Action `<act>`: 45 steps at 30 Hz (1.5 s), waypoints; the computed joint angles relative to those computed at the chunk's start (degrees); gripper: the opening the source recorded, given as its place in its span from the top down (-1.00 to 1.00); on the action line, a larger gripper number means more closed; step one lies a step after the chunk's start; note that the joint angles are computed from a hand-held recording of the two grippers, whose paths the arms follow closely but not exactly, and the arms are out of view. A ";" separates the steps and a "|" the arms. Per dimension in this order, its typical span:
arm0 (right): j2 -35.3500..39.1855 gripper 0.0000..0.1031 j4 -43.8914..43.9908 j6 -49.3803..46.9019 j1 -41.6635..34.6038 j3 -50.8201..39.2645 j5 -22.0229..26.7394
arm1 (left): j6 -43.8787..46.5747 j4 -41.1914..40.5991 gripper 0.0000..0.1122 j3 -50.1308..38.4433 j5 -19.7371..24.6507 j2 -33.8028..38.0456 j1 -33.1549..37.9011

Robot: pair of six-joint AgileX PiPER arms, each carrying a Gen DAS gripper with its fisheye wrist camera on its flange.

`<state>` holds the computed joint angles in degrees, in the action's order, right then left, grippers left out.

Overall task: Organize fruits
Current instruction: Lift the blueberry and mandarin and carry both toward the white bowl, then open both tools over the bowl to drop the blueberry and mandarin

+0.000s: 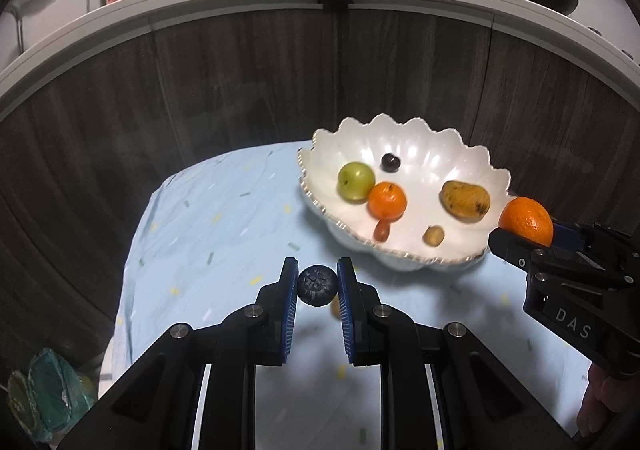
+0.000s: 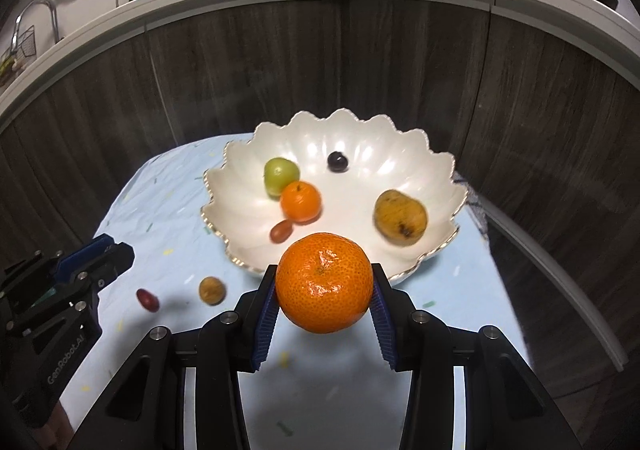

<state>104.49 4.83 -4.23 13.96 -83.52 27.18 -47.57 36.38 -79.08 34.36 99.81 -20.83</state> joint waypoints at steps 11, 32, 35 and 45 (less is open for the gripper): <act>4.41 0.16 3.43 -4.06 -3.37 -7.78 2.82 | 6.14 -3.65 0.64 -12.21 2.95 7.58 -0.51; 12.84 0.16 4.48 -6.64 -5.63 -19.50 8.31 | 20.87 -15.91 0.64 -34.45 7.18 23.09 1.67; 14.03 0.16 4.61 -7.16 -5.66 -20.94 9.39 | 22.30 -17.06 0.64 -36.48 7.90 24.69 1.92; 16.09 0.15 2.72 -5.34 -5.29 -22.82 10.52 | 24.84 -20.23 0.62 -39.44 10.11 27.21 2.92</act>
